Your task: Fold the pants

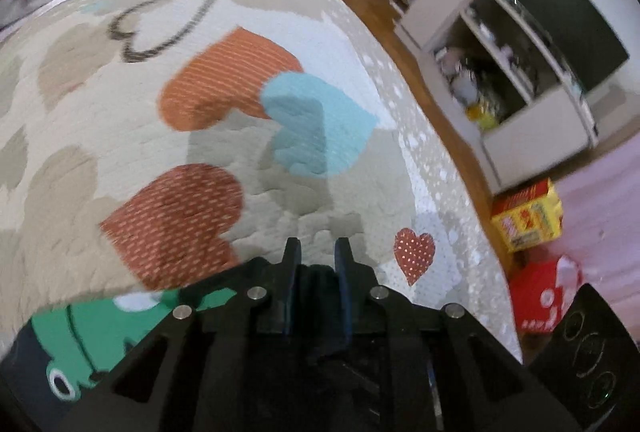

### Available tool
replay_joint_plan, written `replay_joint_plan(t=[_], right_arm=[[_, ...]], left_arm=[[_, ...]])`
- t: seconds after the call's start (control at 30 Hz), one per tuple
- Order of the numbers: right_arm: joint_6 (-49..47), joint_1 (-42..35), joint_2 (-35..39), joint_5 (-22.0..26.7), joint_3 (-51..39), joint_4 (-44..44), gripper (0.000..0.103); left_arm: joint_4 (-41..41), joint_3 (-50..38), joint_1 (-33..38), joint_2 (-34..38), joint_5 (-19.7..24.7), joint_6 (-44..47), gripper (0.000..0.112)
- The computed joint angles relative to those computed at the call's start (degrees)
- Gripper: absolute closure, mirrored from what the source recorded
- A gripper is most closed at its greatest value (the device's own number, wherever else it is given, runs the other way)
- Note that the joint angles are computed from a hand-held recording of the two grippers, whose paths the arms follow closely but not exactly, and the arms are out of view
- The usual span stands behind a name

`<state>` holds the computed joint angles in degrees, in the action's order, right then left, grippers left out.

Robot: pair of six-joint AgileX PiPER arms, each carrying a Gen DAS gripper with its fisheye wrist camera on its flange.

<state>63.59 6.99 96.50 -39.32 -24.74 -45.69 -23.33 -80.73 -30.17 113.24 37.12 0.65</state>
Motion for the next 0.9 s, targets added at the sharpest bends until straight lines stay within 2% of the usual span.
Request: replay_joint_plan(t=[0.13,0.2,0.27,0.3,0.33,0.4,0.43,0.47,0.5,0.6,0.7,0.8,0.83,0.9], right_arm=[[-0.1,5.6,-4.2,5.2,-1.1,1.7,0.082],[-2.8,10.3,-6.4,9.1,-2.0,4.9,0.082],[-5.5,15.1,-7.9,12.6,-3.2,7.8,0.082],[-7.8,18.4,-8.3,14.8,-4.4,9.8,0.08],[-10.4,20.7,-8.4,16.2,-4.9,12.1,0.08],[-13.7,25.7,-7.0,19.6,-7.7,14.2,0.072],[-12.1,27.2,-5.3,20.1,-9.2,11.8,0.057],[-8.5,28.0,-3.7,19.6,-10.3,7.1,0.048],[-4.0,28.8,-2.5,19.3,-11.3,1.3,0.047],[6.4,34.5,0.9,22.2,-15.0,-12.7,0.047],[3.7,38.0,-2.5,24.9,-13.4,-10.1,0.047],[-8.5,38.2,-8.8,27.6,-9.7,5.3,0.047],[-12.9,37.8,-10.8,30.3,-9.4,11.0,0.047],[-23.2,36.6,-12.7,36.1,-11.1,22.5,0.051]], left_arm=[[-7.1,11.2,3.4,-8.5,-6.1,5.5,0.096],[-16.4,17.9,6.9,-13.3,-8.7,13.6,0.095],[-27.8,26.0,12.1,-19.6,-9.7,22.4,0.084],[-33.5,30.1,15.3,-22.9,-8.8,27.1,0.071],[-38.9,33.8,17.7,-25.6,-8.6,31.7,0.062],[-42.6,41.5,22.5,-32.8,-9.4,35.1,0.059],[-41.1,43.9,23.7,-36.0,-10.4,33.5,0.056],[-39.0,46.7,24.9,-39.6,-11.2,31.3,0.054],[-35.5,50.4,26.7,-44.9,-11.9,27.6,0.047],[-30.0,58.0,34.9,-57.5,-8.7,23.5,0.042],[-26.0,62.2,45.7,-66.0,-2.8,23.5,0.04],[-27.2,64.3,62.1,-69.0,4.7,33.2,0.04],[-28.0,64.7,64.7,-68.8,5.5,35.3,0.04],[-29.2,65.0,74.5,-68.7,11.0,41.6,0.04]])
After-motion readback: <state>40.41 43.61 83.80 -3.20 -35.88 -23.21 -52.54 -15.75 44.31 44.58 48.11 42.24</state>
